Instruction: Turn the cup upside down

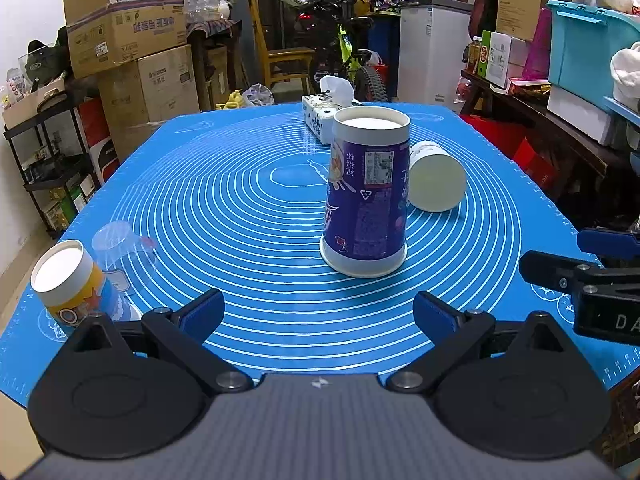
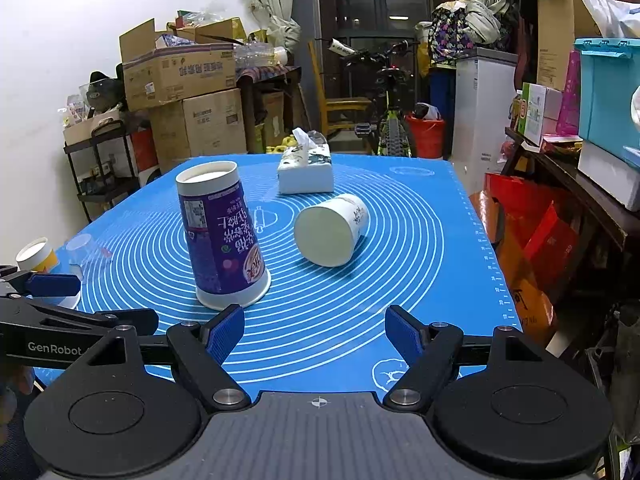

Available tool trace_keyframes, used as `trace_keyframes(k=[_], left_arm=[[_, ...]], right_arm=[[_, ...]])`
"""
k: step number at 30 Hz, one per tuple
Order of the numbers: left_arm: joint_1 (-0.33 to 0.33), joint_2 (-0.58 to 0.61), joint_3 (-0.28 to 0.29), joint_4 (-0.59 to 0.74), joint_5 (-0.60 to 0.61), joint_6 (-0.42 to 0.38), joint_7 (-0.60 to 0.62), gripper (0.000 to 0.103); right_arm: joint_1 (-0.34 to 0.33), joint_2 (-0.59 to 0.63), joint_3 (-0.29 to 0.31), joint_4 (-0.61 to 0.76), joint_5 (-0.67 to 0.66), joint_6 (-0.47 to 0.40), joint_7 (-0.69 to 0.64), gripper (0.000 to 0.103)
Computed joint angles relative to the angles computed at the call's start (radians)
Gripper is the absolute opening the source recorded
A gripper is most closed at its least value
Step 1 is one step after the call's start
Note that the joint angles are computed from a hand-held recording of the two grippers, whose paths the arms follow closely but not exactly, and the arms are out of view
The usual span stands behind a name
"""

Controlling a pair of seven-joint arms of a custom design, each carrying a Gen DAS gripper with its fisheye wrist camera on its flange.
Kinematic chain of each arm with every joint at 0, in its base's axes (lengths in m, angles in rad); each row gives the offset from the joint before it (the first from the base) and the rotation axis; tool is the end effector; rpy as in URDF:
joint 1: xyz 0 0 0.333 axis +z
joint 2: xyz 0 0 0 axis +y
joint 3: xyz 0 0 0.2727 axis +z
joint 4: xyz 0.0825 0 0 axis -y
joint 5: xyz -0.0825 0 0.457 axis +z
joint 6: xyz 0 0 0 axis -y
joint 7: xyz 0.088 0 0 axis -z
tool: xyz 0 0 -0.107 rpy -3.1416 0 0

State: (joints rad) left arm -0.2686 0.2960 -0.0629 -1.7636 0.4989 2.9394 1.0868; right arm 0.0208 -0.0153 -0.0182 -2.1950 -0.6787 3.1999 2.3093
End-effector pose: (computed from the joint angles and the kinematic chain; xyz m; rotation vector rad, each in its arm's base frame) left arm 0.6866 -0.2652 0.4216 -1.4482 1.9222 -0.8927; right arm 0.6255 0.0607 0.4151 -1.5635 1.6241 -0.8199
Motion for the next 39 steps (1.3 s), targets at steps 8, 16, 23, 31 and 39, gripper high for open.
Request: trace_keyframes(k=[8,16,23,31,39], left_arm=[[0.003,0.001,-0.004,-0.001,-0.008,-0.004,0.008,0.100],[0.001,0.003,-0.003,0.000,-0.011,-0.005,0.013,0.100],[-0.001,0.007,-0.001,0.003,-0.010,-0.005,0.015,0.100],[0.000,0.011,-0.002,0.007,-0.011,-0.010,0.019,0.100],[-0.002,0.013,0.001,0.007,-0.008,-0.008,0.018,0.100]], right_arm=[[0.012,0.001,-0.002,-0.005,0.081,-0.009,-0.071,0.081],[0.011,0.000,-0.002,-0.011,0.090,-0.014,-0.077,0.081],[0.018,0.002,-0.004,-0.011,0.136,-0.022,-0.116,0.081],[0.019,0.003,-0.005,-0.010,0.141,-0.023,-0.120,0.081],[0.015,0.005,-0.009,-0.008,0.099,-0.024,-0.076,0.081]])
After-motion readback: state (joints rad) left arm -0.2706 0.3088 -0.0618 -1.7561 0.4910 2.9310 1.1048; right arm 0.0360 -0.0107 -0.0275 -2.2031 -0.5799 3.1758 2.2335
